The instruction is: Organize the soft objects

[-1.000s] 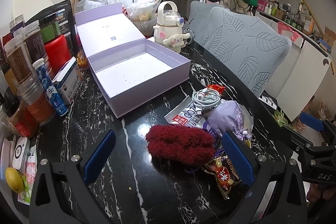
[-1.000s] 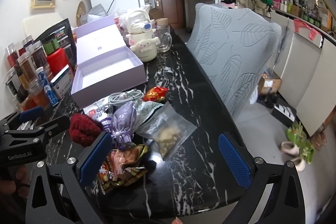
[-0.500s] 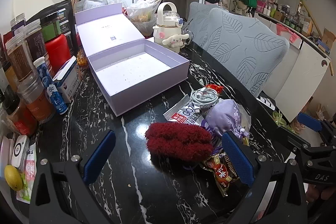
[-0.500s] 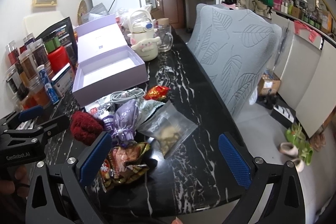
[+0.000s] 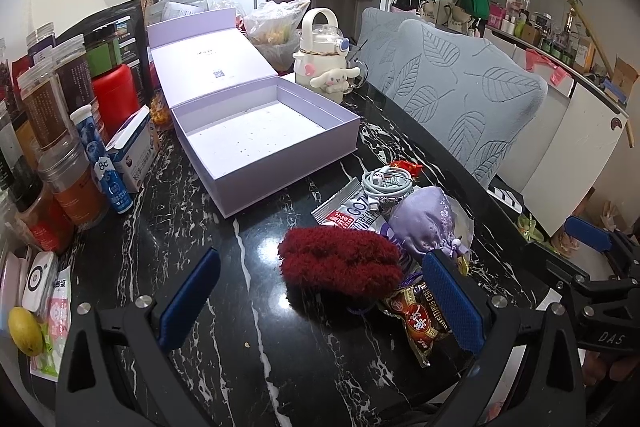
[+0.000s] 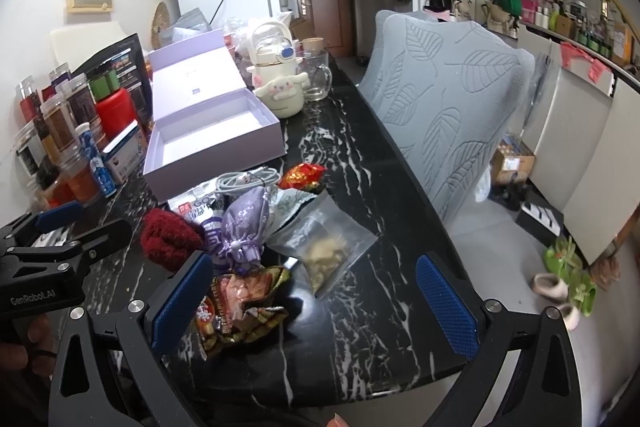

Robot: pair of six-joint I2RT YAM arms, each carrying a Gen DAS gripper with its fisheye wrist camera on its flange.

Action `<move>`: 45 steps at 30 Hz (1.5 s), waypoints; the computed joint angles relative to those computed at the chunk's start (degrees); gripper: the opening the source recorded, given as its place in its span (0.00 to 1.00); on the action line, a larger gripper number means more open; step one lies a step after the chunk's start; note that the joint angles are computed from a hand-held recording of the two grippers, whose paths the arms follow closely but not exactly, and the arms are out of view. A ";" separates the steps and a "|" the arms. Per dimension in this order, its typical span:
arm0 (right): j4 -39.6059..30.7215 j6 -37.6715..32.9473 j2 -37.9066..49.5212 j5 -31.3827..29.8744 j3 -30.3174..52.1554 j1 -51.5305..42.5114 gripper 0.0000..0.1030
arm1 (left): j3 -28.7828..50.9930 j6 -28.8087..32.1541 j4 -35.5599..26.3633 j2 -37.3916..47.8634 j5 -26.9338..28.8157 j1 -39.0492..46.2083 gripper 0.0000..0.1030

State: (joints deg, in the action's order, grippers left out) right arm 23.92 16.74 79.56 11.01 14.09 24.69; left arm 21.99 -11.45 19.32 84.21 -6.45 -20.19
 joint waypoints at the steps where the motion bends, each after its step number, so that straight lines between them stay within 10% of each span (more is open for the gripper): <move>1: 0.09 0.05 -0.15 0.10 -0.20 0.17 1.00 | -0.28 -0.04 0.11 -0.21 0.09 -0.02 1.00; 18: 3.91 0.84 5.29 -2.13 -0.76 1.06 1.00 | -1.37 0.31 5.83 4.87 10.56 4.21 1.00; 45: 8.25 -6.95 28.20 -18.88 14.98 -6.15 1.00 | 20.05 6.97 -0.08 32.47 25.41 10.11 1.00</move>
State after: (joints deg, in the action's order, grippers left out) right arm 32.17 9.78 107.76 -7.87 29.07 18.54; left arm 42.04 -4.48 19.24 116.68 18.96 -10.07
